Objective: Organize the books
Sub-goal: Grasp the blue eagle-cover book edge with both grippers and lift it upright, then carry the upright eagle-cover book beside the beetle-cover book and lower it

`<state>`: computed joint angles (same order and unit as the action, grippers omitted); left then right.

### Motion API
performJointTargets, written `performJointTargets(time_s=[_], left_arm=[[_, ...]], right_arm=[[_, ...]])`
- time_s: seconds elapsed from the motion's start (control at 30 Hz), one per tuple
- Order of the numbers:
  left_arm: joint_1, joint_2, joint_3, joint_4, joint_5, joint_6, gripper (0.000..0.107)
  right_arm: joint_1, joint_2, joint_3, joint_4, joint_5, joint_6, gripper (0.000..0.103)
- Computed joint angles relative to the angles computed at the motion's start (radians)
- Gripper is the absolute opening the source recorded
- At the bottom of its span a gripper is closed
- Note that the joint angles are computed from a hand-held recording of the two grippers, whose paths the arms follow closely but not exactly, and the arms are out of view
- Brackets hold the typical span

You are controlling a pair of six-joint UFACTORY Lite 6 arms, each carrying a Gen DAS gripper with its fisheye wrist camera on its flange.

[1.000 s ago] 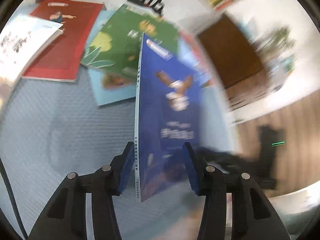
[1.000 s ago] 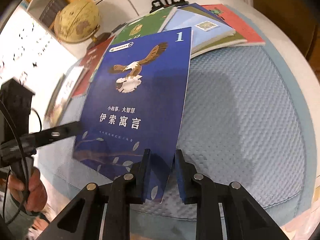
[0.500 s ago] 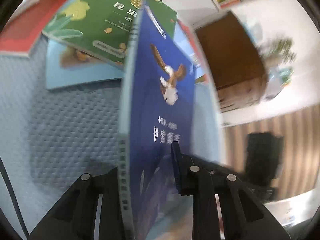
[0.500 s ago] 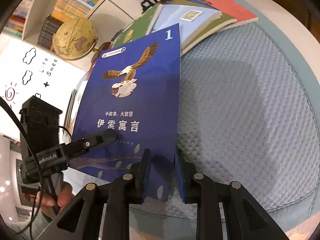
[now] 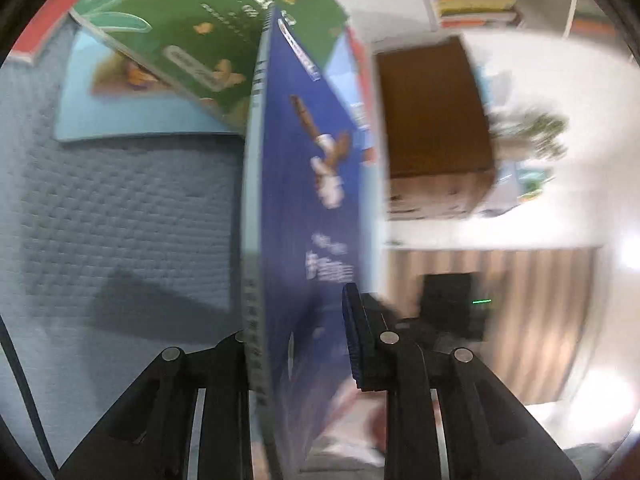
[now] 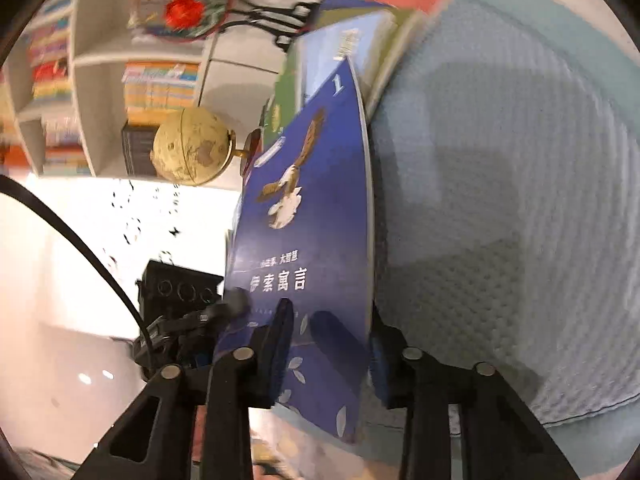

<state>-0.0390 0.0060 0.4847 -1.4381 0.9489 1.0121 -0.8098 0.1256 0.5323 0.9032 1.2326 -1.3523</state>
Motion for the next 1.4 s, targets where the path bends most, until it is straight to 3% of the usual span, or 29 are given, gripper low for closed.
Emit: performJointTargets(time_s=[0.1,0.33,0.57,0.67,0.77,0.87,1.03,1.23,1.4], left_arm=[[-0.068,-0.055,0.027,0.114,-0.128,-0.123,0.031],[-0.118,-0.2,0.009,0.229,-0.208,-0.271,0.032],[-0.199,-0.35,0.035,0.46,-0.314,-0.49,0.031],[-0.081,-0.364,0.042,0.368,-0.179,-0.373,0.03],[0.012,-0.422,0.059,0.4,-0.093,-0.362,0.03],[0.076,-0.456,0.106,0.438,-0.026,-0.382,0.03],[0.328,-0.52,0.161,0.466,0.184,-0.31,0.03],[0.73,-0.41,0.314,0.515,0.431,-0.121,0.03],[1.011,-0.182,0.558,0.548,0.566,0.03,0.03]], right_arm=[[0.036,-0.104,-0.041,0.007,0.005,0.008,0.022],[0.163,-0.357,-0.111,0.014,-0.103,0.063,0.022],[0.292,-0.595,-0.148,-0.01,-0.127,0.147,0.022],[0.322,-0.701,-0.138,-0.007,-0.098,0.177,0.022],[0.402,-0.749,-0.085,0.002,-0.086,0.246,0.022],[0.555,-0.795,-0.043,-0.006,-0.153,0.363,0.022],[0.864,-0.818,0.066,-0.05,-0.312,0.604,0.023],[1.321,-0.61,0.257,-0.161,-0.618,0.892,0.024],[1.597,-0.334,0.498,-0.307,-0.808,1.118,0.025]])
